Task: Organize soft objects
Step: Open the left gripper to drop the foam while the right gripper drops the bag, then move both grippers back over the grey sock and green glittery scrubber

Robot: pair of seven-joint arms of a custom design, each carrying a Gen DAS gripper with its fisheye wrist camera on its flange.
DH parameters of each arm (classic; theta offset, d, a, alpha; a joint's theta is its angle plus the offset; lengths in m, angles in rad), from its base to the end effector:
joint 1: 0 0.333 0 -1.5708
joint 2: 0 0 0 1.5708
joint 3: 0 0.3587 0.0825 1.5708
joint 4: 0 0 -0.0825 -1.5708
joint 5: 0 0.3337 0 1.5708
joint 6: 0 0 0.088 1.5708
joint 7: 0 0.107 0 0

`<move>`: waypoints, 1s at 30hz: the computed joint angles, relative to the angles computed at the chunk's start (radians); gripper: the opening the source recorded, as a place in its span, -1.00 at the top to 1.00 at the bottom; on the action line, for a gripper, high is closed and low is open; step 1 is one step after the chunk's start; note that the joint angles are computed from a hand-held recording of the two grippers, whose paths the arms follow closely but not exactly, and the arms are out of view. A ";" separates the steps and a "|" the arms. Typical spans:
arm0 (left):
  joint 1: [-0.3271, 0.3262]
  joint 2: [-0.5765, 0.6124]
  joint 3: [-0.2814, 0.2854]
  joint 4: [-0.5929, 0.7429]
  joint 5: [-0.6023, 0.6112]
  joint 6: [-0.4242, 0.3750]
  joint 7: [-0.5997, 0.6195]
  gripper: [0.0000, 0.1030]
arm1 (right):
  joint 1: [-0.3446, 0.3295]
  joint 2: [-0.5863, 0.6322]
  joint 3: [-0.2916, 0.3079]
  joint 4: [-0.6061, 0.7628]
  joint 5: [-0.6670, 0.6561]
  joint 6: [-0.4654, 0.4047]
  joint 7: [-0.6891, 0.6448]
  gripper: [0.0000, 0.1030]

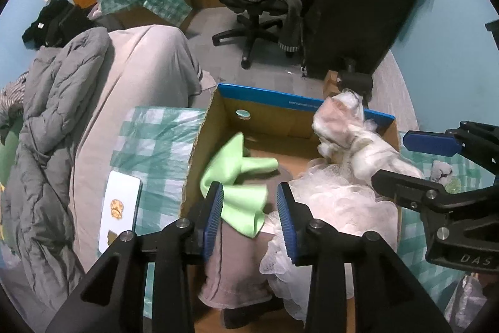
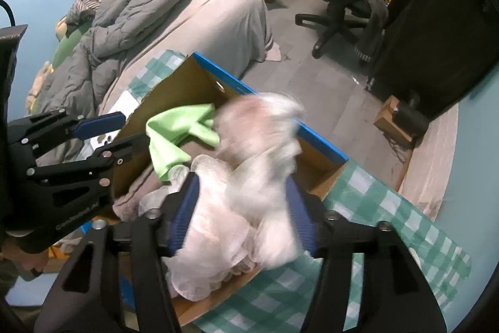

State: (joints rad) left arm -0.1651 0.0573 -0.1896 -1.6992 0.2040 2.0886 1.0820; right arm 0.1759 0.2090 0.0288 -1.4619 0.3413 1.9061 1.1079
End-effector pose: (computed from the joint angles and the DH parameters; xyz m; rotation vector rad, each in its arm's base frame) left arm 0.5336 -0.1833 0.6349 -2.0667 1.9369 -0.3524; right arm 0.5892 0.1447 0.6363 -2.4092 1.2842 0.0317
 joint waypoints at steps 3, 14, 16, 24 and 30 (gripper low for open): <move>0.000 -0.010 0.001 -0.008 -0.005 0.002 -0.008 0.30 | -0.003 -0.011 -0.002 -0.011 0.005 0.006 0.001 -0.20; -0.014 -0.049 -0.009 -0.018 -0.006 0.011 -0.037 0.15 | -0.028 -0.057 -0.012 -0.040 0.048 0.003 -0.012 -0.23; -0.019 -0.054 -0.013 -0.016 -0.006 0.011 -0.041 0.14 | -0.033 -0.067 -0.015 -0.047 0.052 0.005 -0.015 -0.29; -0.047 -0.061 -0.030 0.011 0.011 0.003 -0.055 -0.09 | -0.058 -0.112 -0.032 -0.077 0.061 0.021 -0.029 -0.40; -0.073 -0.059 -0.044 0.033 0.005 0.004 -0.068 -0.29 | -0.084 -0.143 -0.048 -0.098 0.070 0.031 -0.033 -0.49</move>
